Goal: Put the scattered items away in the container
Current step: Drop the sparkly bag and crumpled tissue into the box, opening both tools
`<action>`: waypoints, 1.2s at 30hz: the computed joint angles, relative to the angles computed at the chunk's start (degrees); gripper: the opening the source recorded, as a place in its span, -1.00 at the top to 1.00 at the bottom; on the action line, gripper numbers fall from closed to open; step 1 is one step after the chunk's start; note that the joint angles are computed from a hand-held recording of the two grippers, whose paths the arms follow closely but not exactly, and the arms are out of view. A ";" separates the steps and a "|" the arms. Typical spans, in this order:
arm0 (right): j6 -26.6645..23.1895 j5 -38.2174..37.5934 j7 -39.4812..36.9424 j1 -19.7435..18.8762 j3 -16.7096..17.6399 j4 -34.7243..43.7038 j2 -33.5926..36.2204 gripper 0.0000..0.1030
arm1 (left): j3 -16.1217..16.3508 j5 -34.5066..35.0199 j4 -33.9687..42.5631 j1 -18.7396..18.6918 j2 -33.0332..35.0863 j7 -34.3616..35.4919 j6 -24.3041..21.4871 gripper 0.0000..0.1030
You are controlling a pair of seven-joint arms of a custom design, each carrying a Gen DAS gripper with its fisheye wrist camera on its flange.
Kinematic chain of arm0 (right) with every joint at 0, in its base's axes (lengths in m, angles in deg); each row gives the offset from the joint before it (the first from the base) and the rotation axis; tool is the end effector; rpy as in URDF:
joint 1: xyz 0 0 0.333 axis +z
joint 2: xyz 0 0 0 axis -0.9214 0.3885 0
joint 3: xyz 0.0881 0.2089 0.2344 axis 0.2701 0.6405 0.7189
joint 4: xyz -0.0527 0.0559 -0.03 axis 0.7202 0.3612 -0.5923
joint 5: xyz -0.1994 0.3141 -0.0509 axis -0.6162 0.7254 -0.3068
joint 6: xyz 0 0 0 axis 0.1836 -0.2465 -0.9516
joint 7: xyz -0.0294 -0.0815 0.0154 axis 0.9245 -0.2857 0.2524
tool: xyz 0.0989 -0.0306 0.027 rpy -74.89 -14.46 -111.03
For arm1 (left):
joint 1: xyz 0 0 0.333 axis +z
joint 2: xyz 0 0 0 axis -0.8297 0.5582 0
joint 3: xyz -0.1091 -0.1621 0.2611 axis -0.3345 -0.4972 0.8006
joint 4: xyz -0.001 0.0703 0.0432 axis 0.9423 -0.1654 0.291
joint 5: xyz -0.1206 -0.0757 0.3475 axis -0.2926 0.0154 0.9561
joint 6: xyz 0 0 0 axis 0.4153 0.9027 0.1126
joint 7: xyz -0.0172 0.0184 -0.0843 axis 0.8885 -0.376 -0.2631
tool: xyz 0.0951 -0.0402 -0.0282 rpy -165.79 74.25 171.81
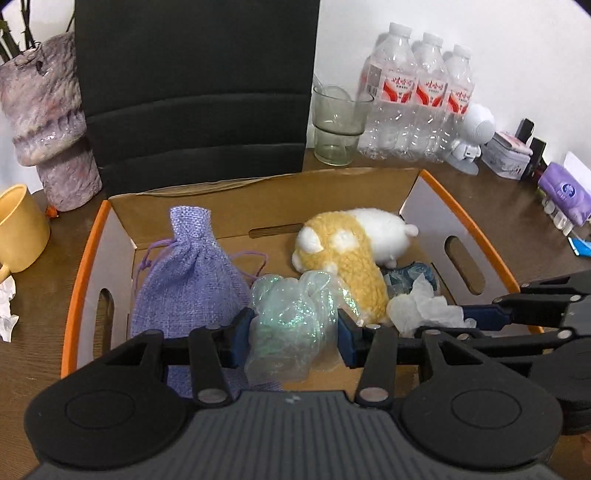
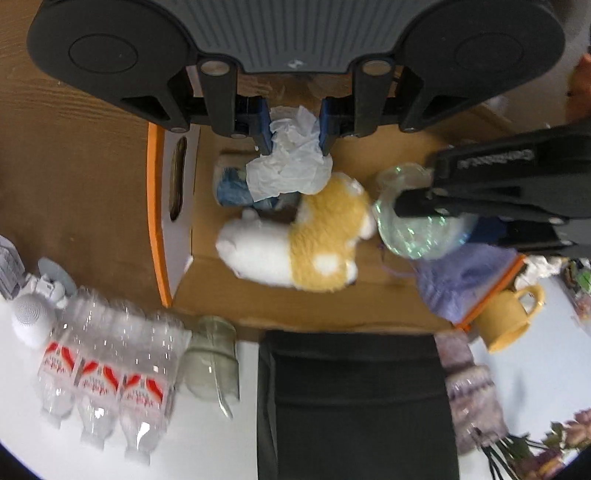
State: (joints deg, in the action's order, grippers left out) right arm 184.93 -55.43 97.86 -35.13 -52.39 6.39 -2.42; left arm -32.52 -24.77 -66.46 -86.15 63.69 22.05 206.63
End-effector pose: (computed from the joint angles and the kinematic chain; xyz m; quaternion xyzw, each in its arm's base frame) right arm 0.6168 0.4561 0.3654 -0.8469 0.4490 -0.1050 0.2649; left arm 0.5705 -0.3872 0.3793 -0.7143 0.6147 -0.2367 0.2363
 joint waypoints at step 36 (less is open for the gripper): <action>44.87 -0.04 2.82 -1.26 3.88 -45.86 -23.66 -1.00 | -9.79 35.02 -28.59 -1.25 -25.21 -47.77 -11.64 -1.00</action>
State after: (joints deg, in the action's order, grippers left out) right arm 229.80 -55.47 100.68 -36.39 -48.51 -39.46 -26.08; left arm -42.31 10.25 -95.05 -87.39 38.48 -25.73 194.99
